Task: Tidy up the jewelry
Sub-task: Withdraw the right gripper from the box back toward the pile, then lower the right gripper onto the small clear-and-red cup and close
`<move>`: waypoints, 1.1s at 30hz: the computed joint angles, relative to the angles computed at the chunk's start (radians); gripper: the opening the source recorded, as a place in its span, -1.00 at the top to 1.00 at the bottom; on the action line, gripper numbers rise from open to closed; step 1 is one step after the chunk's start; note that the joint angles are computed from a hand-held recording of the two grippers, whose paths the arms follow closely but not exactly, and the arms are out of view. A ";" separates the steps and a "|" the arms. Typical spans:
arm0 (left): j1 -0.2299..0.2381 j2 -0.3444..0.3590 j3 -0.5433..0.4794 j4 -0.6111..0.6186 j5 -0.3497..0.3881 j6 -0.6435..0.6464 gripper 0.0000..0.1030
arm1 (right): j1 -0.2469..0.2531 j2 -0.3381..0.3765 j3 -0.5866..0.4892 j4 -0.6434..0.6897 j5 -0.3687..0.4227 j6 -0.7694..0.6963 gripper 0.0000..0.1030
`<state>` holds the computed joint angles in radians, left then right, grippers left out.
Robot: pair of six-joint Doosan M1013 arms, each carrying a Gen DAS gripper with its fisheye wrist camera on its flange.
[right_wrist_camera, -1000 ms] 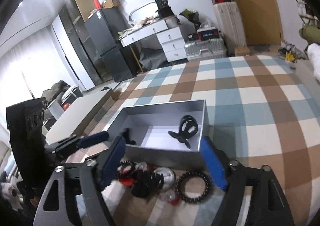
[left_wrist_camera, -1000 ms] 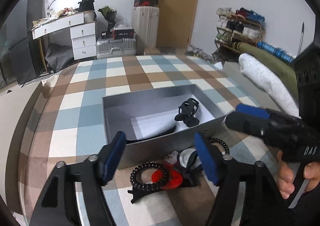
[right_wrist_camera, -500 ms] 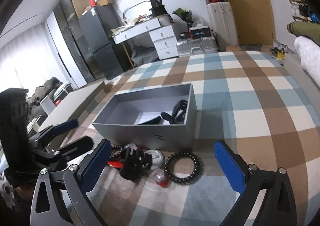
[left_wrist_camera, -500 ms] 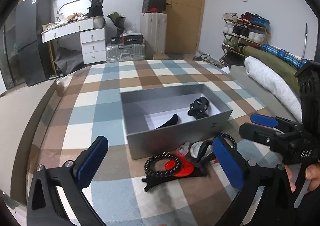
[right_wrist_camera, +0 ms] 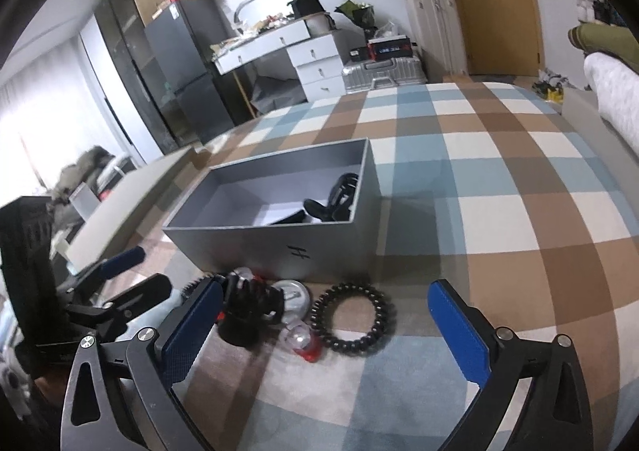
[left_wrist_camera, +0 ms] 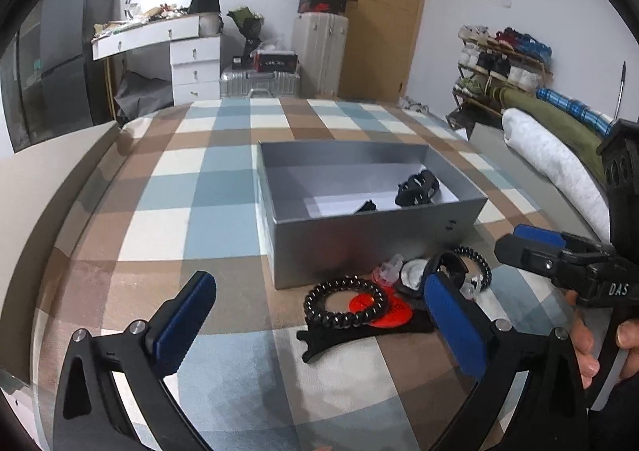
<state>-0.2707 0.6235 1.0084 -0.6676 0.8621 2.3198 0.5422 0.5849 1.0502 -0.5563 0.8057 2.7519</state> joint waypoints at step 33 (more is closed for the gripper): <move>0.010 0.011 -0.016 -0.031 0.050 0.003 -0.98 | 0.014 0.045 -0.074 0.180 0.104 -0.262 -0.19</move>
<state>-0.2606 0.6340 0.9920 -0.6991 0.9121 2.3232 0.5558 0.6296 0.9766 -0.3760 0.9093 2.4899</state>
